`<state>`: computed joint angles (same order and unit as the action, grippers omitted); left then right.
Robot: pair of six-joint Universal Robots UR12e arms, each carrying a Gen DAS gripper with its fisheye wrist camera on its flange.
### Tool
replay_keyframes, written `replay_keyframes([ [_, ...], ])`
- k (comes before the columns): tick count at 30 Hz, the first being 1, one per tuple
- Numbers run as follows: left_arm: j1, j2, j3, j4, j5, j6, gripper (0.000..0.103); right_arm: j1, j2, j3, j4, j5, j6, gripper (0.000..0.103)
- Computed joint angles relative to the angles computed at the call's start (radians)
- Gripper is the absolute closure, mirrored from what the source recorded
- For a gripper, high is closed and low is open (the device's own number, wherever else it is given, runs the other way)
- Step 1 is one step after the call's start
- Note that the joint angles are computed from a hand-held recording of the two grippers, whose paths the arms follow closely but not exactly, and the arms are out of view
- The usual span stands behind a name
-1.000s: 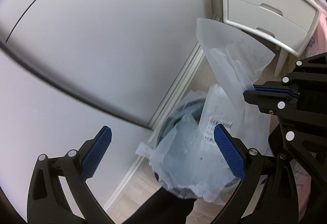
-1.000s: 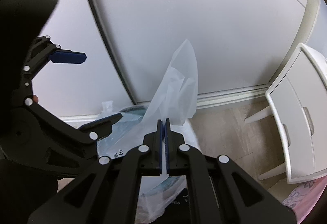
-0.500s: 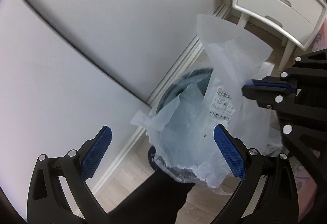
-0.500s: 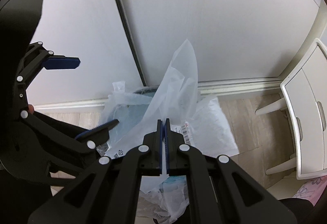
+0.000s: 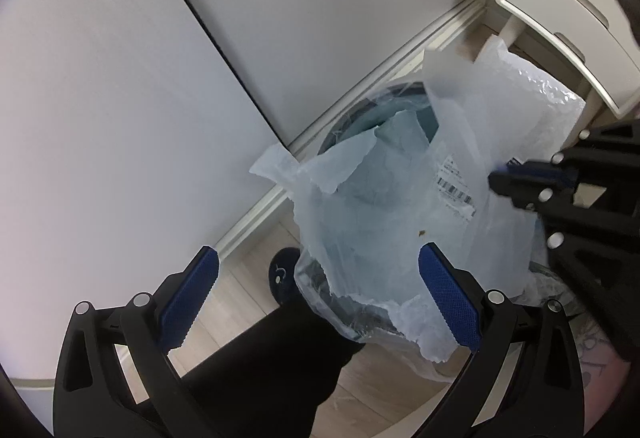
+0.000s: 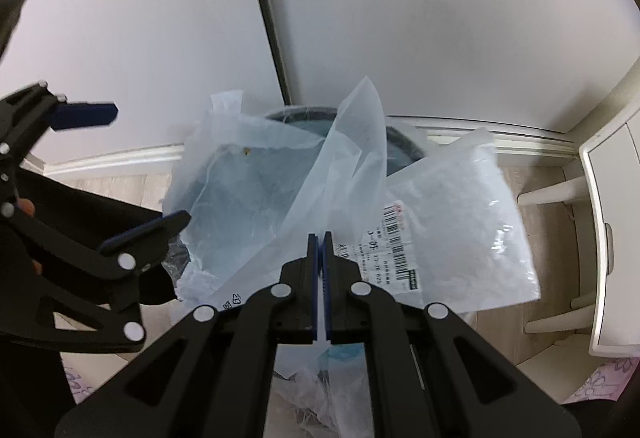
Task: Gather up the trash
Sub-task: 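Open the right gripper to drop the plastic sheet into the bin, then move both open tools back up to the nightstand top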
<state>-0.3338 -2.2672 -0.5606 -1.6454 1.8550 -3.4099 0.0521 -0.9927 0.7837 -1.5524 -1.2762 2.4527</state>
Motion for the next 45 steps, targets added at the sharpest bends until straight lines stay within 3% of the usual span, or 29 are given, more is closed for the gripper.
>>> replay_keyframes([
  [7,0.009,0.014,-0.032,0.015,-0.027,-0.058,0.006,0.005,0.014,0.003,-0.019,-0.044,0.029,0.097],
  [9,0.009,0.014,-0.034,0.017,-0.021,-0.066,0.006,0.004,0.017,-0.002,-0.01,-0.057,0.038,0.083],
  [11,0.007,0.012,-0.034,0.019,-0.015,-0.067,0.006,0.003,0.019,-0.005,-0.006,-0.06,0.045,0.051],
  [15,0.003,0.011,-0.034,0.024,0.003,-0.073,0.006,0.001,0.003,0.022,-0.046,-0.066,0.047,0.039],
  [17,0.005,0.019,-0.046,0.037,0.006,-0.085,0.006,0.0,-0.009,0.045,-0.089,-0.08,0.056,0.023],
  [20,0.009,0.031,-0.061,0.059,0.008,-0.112,0.006,-0.002,-0.012,0.055,-0.136,-0.088,0.083,0.009],
  [33,-0.009,0.028,-0.041,0.133,0.043,-0.079,0.006,-0.014,-0.022,0.067,-0.281,-0.114,0.174,0.008],
  [39,-0.024,-0.016,0.067,0.137,0.076,-0.035,0.006,-0.035,-0.028,0.054,-0.373,-0.091,0.237,0.008],
  [45,-0.037,-0.118,0.292,0.032,0.099,-0.023,0.006,-0.052,-0.013,-0.005,-0.403,-0.107,0.3,0.008],
])
